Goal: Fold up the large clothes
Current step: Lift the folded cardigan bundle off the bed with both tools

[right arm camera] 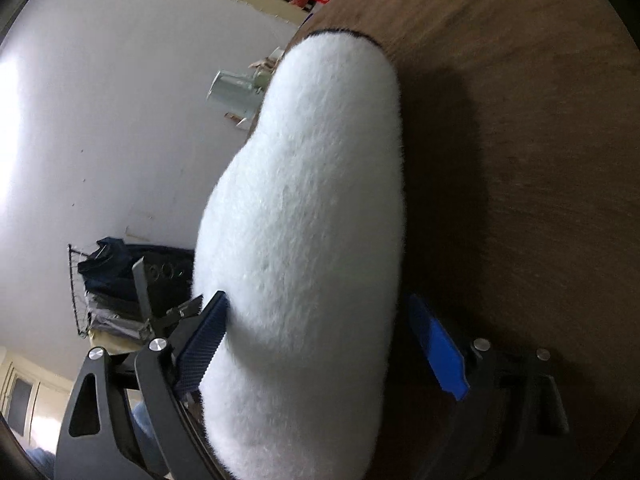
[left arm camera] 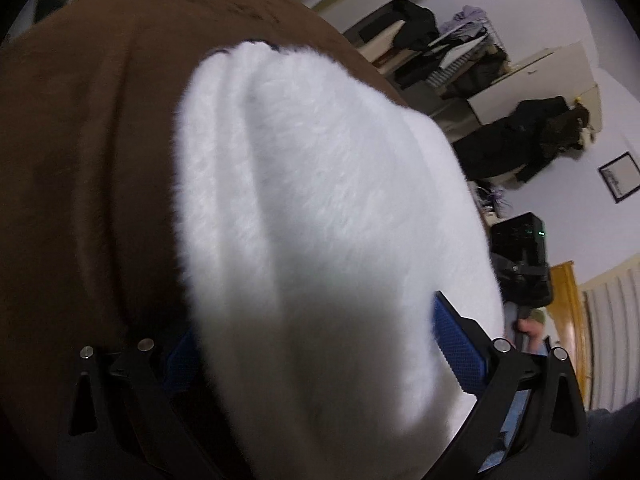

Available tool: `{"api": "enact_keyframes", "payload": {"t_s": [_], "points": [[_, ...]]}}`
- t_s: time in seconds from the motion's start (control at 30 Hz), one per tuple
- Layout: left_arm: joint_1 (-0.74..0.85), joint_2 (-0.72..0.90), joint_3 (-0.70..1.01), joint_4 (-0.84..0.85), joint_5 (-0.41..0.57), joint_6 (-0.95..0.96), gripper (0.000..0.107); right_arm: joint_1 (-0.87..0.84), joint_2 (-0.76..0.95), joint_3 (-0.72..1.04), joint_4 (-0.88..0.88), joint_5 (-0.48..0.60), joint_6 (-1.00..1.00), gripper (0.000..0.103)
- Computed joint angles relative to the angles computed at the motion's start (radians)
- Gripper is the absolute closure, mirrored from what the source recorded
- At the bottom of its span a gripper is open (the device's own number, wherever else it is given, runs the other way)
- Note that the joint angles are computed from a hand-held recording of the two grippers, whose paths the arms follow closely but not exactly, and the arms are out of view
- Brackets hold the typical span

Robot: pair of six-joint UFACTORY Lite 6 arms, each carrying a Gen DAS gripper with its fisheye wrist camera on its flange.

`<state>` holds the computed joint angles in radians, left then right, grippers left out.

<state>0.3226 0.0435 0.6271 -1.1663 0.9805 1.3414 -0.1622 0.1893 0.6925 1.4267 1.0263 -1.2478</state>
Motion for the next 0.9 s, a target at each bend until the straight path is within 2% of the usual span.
{"api": "enact_keyframes", "payload": {"t_s": [0.1, 0.27, 0.4, 0.53, 0.7, 0.8, 0.83, 0.87, 0.9], "points": [[-0.015, 0.053, 0.033, -0.008, 0.034, 0.022, 0.01, 0.011, 0.07, 0.044, 0.0, 0.026, -0.016, 0.014], [-0.023, 0.093, 0.065, -0.014, 0.074, 0.005, 0.011, 0.04, 0.088, 0.064, -0.015, 0.047, -0.019, 0.014], [-0.066, 0.038, 0.047, -0.009, 0.03, -0.04, 0.011, 0.099, 0.07, 0.051, 0.011, 0.011, -0.023, 0.013], [-0.176, -0.094, 0.013, 0.025, -0.048, -0.093, 0.011, 0.104, 0.094, 0.057, 0.039, 0.043, -0.046, 0.015], [-0.247, -0.209, 0.029, 0.04, -0.03, -0.158, 0.011, 0.07, 0.122, 0.066, 0.031, 0.086, -0.076, 0.018], [-0.217, -0.138, 0.056, 0.037, -0.012, -0.128, 0.011, 0.063, 0.118, 0.06, 0.025, 0.091, -0.083, 0.021], [-0.186, -0.107, 0.062, 0.03, 0.01, -0.11, 0.013, 0.063, 0.116, 0.059, 0.025, 0.089, -0.084, 0.022], [-0.146, -0.077, 0.06, 0.017, 0.037, -0.077, 0.026, 0.059, 0.113, 0.059, 0.021, 0.088, -0.085, 0.023], [-0.114, -0.064, 0.056, 0.017, 0.046, -0.049, 0.045, 0.058, 0.105, 0.05, 0.022, 0.083, -0.089, 0.026]]}}
